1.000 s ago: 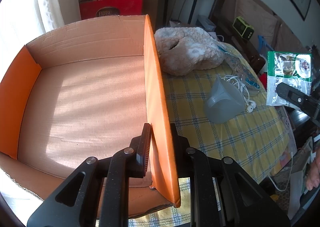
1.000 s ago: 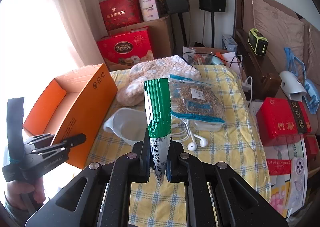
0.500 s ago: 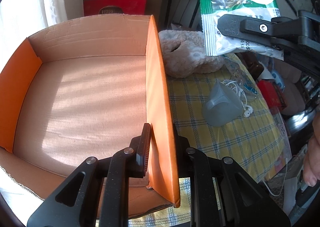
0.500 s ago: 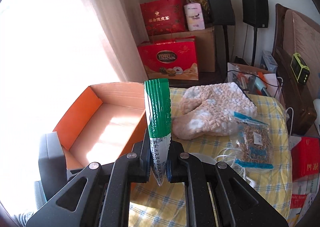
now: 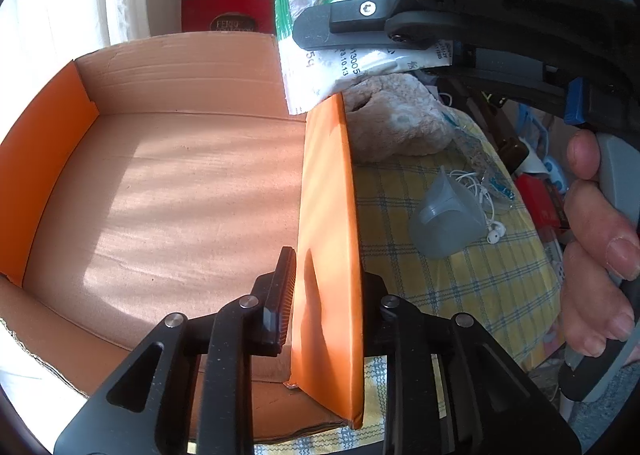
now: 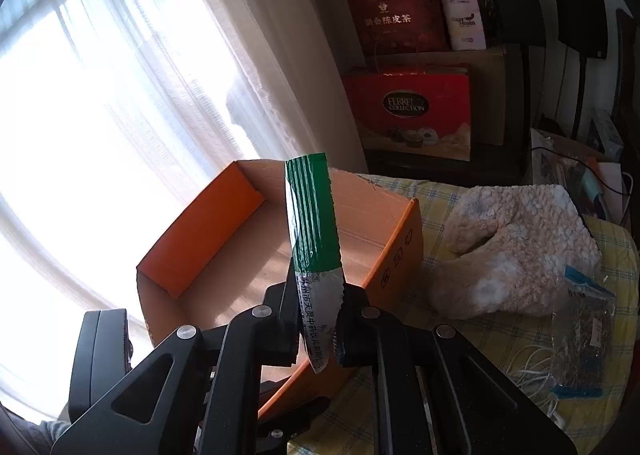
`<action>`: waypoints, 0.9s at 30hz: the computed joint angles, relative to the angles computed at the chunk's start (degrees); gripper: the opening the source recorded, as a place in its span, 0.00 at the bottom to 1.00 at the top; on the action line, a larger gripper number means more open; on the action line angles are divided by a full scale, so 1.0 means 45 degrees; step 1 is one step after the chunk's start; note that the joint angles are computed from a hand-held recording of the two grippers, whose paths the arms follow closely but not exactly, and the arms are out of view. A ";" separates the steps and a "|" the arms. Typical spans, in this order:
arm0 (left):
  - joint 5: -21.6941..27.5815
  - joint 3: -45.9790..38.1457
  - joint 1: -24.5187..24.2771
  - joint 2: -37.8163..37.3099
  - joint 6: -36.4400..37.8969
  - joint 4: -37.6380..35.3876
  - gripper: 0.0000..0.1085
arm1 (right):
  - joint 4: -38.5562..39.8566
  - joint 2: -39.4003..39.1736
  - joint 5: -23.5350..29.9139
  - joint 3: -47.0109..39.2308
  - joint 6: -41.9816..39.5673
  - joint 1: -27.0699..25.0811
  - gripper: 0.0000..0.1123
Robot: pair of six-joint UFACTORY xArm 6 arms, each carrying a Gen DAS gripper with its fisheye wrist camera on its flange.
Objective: Organize objects
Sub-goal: 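Carry the green seed packet into the orange box and open the right tool, then grasp the white plastic measuring jug by its rim with the right tool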
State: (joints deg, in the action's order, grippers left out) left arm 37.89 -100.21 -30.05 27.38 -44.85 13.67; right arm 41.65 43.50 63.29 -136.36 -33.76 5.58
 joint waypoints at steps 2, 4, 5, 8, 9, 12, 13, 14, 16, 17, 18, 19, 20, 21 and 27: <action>-0.0023 0.0145 0.0018 -0.0095 -0.0083 0.0082 0.23 | 0.0237 0.0295 0.0348 -0.0398 0.0122 0.0008 0.13; -0.0076 0.0203 0.0034 -0.0128 -0.0035 0.0036 0.24 | 0.0518 0.0831 0.0865 -0.1176 0.0390 -0.0071 0.13; -0.0124 0.0243 0.0046 -0.0150 0.0018 -0.0035 0.25 | 0.0620 0.1028 0.1116 -0.1456 0.0550 -0.0126 0.16; -0.0200 0.0294 0.0074 -0.0177 0.0127 -0.0144 0.28 | 0.0698 0.0837 0.1052 -0.1048 0.0685 -0.0224 0.25; -0.0206 0.0303 0.0082 -0.0183 0.0145 -0.0151 0.28 | 0.0794 0.0657 0.0996 -0.0752 0.0584 -0.0275 0.25; -0.0176 0.0297 0.0098 -0.0184 0.0201 -0.0142 0.28 | 0.0904 -0.0099 0.0522 0.0424 0.0325 -0.0391 0.28; -0.0166 0.0295 0.0103 -0.0187 0.0199 -0.0120 0.28 | 0.0852 -0.0427 0.0278 0.0890 0.0257 -0.0415 0.28; -0.0166 0.0302 0.0111 -0.0194 0.0204 -0.0119 0.28 | 0.0794 -0.0659 0.0101 0.1217 0.0209 -0.0453 0.29; -0.0166 0.0299 0.0112 -0.0192 0.0229 -0.0151 0.28 | 0.0703 -0.1163 -0.0234 0.1930 0.0064 -0.0531 0.30; -0.0149 0.0279 0.0117 -0.0184 0.0268 -0.0191 0.29 | 0.0646 -0.1328 -0.0377 0.2153 0.0022 -0.0567 0.31; -0.0125 0.0291 0.0124 -0.0198 0.0321 -0.0228 0.30 | 0.0597 -0.1558 -0.0544 0.2484 -0.0038 -0.0604 0.33; -0.0080 0.0272 0.0121 -0.0194 0.0345 -0.0234 0.31 | 0.0508 -0.1808 -0.0749 0.2848 -0.0084 -0.0636 0.34; -0.0038 0.0207 0.0172 -0.0172 0.0463 -0.0293 0.34 | 0.0366 -0.2022 -0.0990 0.3166 -0.0091 -0.0643 0.37; -0.0019 0.0192 0.0171 -0.0168 0.0467 -0.0257 0.36 | 0.0265 -0.2284 -0.1228 0.3550 -0.0139 -0.0671 0.39; 0.0136 -0.0005 0.0053 -0.0054 0.0363 -0.0072 0.36 | -0.0117 -0.3476 -0.2442 0.5348 -0.0391 -0.0978 0.45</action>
